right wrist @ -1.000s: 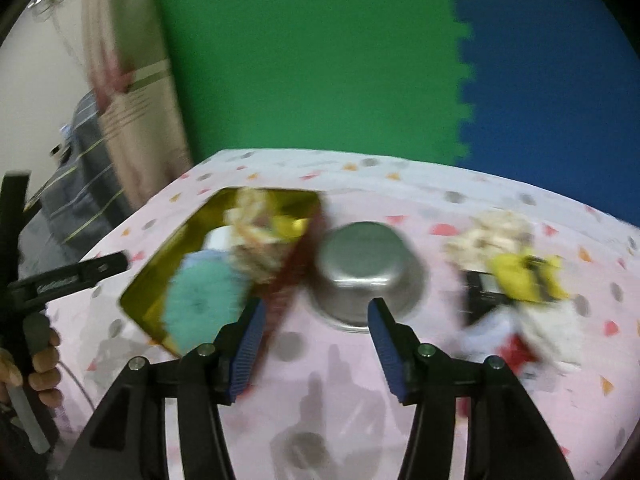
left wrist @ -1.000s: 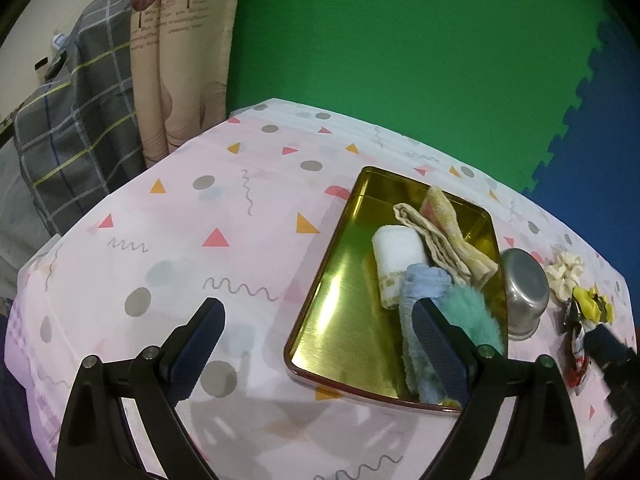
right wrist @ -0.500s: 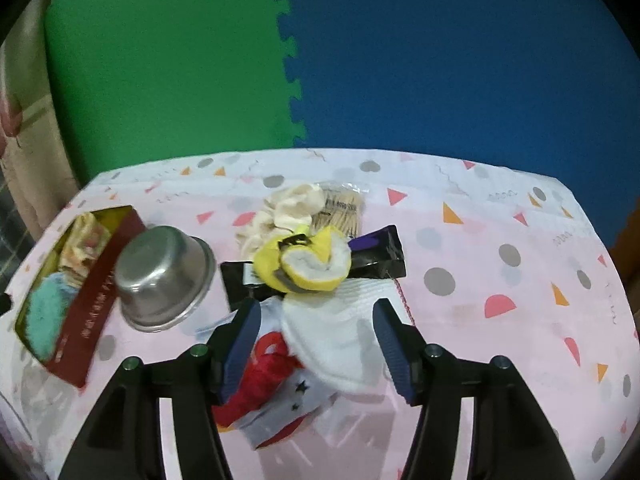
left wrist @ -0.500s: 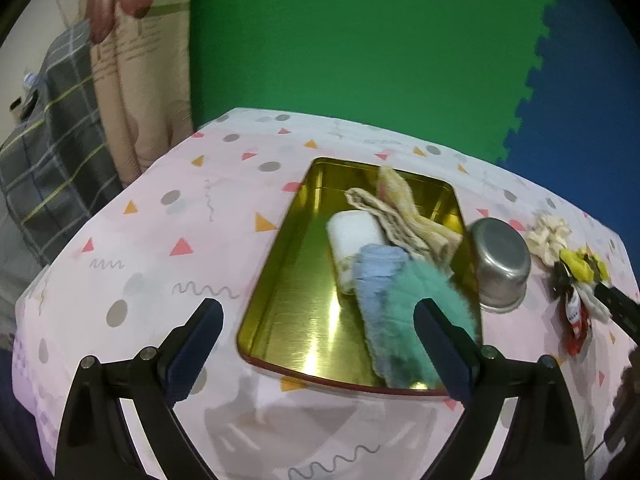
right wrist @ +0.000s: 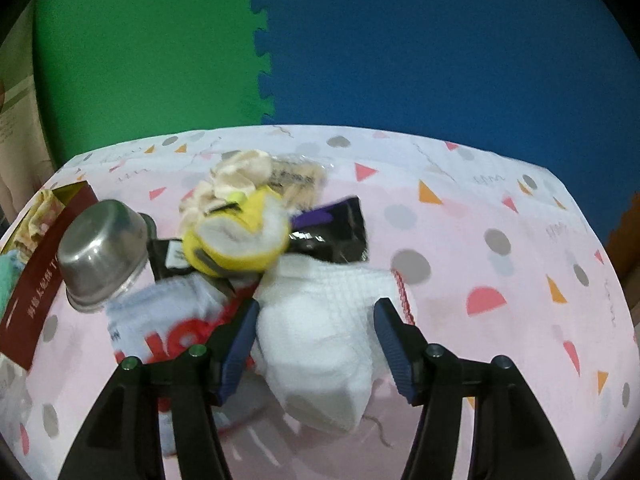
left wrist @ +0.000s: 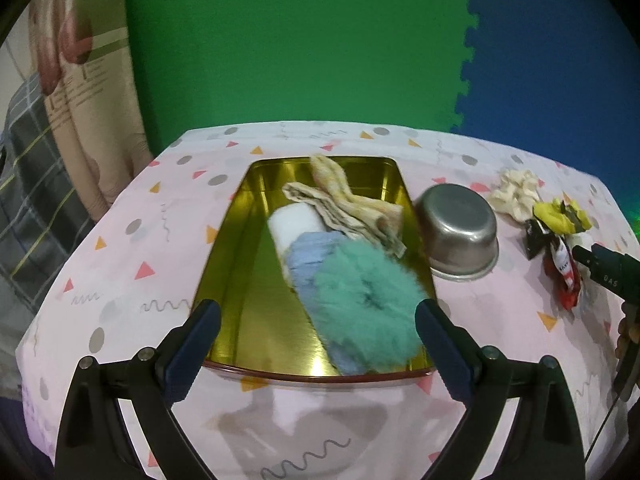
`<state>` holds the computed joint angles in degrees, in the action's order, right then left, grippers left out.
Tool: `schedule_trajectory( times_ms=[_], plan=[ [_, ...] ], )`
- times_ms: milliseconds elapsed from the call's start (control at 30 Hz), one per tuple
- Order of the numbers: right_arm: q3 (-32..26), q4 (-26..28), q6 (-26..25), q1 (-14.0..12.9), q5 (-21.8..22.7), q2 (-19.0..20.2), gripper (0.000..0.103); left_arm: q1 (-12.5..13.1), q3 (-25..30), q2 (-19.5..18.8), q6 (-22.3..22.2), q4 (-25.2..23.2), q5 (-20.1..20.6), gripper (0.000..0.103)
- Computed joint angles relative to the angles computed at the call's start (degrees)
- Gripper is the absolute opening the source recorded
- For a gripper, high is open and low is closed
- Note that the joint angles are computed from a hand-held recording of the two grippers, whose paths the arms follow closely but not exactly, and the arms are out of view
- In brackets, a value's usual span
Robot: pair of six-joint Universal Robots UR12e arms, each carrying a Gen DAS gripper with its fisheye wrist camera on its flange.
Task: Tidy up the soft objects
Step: 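Grasp the white knit glove with red trim with the right gripper, then grasp the grey sock with red ruffle with the left gripper while the right gripper holds the glove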
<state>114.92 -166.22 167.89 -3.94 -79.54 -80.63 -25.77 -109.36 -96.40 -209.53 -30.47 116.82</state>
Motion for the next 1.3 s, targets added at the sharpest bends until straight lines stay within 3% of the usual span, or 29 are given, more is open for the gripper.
schedule_trajectory(
  times_ms=[333,500,667,933,1033,1300],
  plan=[
    [1.6,1.1,-2.93,-0.74,0.29,-0.97,0.06,-1.54,2.76,-2.05,3.14,-0.65,-3.89,0.096],
    [2.42,1.77,-3.65,-1.3,0.88,-1.68,0.047,-2.28,4.88,-3.81,4.97,-0.62,-8.35,0.096],
    [3.83,1.33,-4.18,-2.06,0.41,-2.84,0.04,-3.61,7.22,-6.04,7.94,-0.51,-11.25,0.096],
    [6.41,1.05,-5.75,-4.51,0.16,-5.19,0.039,-3.95,11.24,-9.79,8.46,-0.24,-19.23,0.096],
    [6.97,1.0,-5.1,-5.76,2.24,-5.53,0.039,-3.97,12.83,-11.24,8.56,0.06,-21.49,0.096],
    [6.8,0.92,-5.15,-5.78,2.5,-5.24,0.039,-3.96,17.74,-15.28,8.03,-3.29,-24.59,0.092]
  ],
)
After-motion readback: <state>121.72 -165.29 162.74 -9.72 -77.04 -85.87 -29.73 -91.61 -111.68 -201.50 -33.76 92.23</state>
